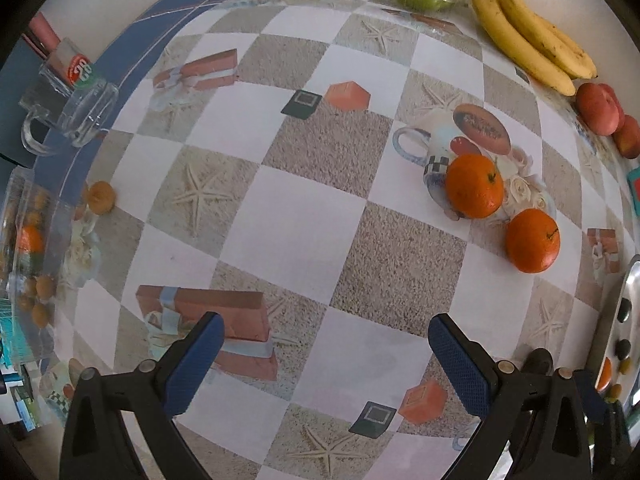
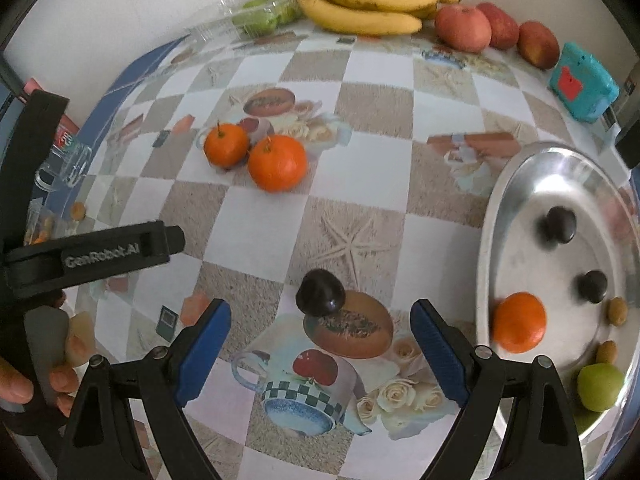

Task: Organize fruits
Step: 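Lower the right tool onto the remaining dark plum and close it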

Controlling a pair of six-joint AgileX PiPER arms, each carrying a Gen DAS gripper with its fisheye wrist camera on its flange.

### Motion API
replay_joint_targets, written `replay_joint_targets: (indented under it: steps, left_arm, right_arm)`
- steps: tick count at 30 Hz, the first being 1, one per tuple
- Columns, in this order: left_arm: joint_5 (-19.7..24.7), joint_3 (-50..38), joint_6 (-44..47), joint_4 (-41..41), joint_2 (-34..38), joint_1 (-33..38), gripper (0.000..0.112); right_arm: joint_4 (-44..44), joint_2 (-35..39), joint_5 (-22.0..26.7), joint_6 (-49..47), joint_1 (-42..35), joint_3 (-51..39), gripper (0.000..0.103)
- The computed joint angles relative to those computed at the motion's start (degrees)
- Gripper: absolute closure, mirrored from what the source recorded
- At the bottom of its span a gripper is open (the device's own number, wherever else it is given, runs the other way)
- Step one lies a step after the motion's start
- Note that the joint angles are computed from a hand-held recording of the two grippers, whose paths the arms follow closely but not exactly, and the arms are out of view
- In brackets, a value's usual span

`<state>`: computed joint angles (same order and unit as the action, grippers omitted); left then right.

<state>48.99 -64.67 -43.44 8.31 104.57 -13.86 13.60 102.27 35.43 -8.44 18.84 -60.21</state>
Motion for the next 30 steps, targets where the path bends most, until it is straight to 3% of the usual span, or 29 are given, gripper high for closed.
replay_joint_targets:
  steps: [6,15,22,30]
  left_arm:
    - [-0.4,0.1,0.1,-0.4,-0.2,0.0,0.009]
    - [-0.3,-0.3,0.6,-0.5,-0.3,0.4,0.009]
    - [0.9,-1.5,0.8,-1.0,-0.9,0.4,0.009]
    - [0.8,-1.6,3.4,-3.5,-2.9,2.8,0.009]
  right_arm:
    - [-1.4,1.4,-1.6,2.1,0.2,0.9,0.015]
    - [-2.6,0.5,-3.2,2.4,0.1,1.9,0.05]
    - [3.6,0.5,-2.2,-4.3,-1.0,1.7,0.074]
    - [4.0,0.6,-2.3,-4.7,-0.5,1.7,0.077]
